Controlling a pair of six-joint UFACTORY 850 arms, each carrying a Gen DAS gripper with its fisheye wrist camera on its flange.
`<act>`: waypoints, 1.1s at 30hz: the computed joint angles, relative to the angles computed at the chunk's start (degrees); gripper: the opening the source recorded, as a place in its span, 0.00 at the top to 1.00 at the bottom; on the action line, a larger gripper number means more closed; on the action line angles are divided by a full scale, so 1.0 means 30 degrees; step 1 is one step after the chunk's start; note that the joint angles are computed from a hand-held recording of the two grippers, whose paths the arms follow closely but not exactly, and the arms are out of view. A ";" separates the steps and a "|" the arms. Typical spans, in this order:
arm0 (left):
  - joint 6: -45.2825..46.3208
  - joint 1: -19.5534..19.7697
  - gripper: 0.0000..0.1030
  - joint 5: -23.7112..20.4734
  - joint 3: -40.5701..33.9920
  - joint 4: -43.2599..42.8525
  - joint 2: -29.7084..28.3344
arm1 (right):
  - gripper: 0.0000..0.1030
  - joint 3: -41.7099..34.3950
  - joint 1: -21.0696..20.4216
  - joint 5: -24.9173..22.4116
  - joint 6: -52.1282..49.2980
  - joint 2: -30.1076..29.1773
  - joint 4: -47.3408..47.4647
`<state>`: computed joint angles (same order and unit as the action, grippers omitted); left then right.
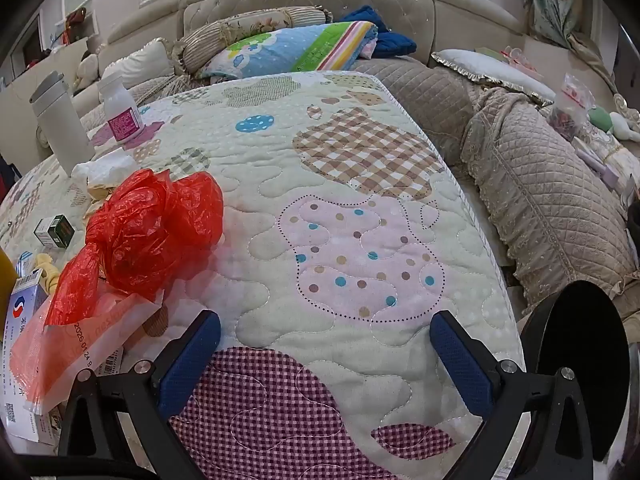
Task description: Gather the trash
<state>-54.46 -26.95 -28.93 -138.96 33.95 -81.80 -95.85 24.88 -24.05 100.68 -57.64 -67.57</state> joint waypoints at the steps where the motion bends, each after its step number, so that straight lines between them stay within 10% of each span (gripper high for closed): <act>1: 0.0018 0.0006 0.00 0.0032 0.0012 -0.0014 0.0006 | 0.00 0.0000 0.0000 0.0000 0.0000 0.0000 0.0000; 11: 0.0304 -0.0204 0.01 0.0036 0.2301 -0.0631 0.1494 | 0.00 -0.0091 0.0011 -0.0019 -0.0080 -0.0053 0.0085; 20: -0.9851 -0.0827 0.01 0.3361 0.9456 0.9642 0.6404 | 0.01 0.0491 -0.0153 0.0807 -0.3317 0.0608 0.3734; 33: -2.3221 -0.2246 0.01 0.4036 1.2972 2.2600 0.9452 | 0.01 0.3955 0.2468 -0.2075 0.8003 0.4291 -0.7309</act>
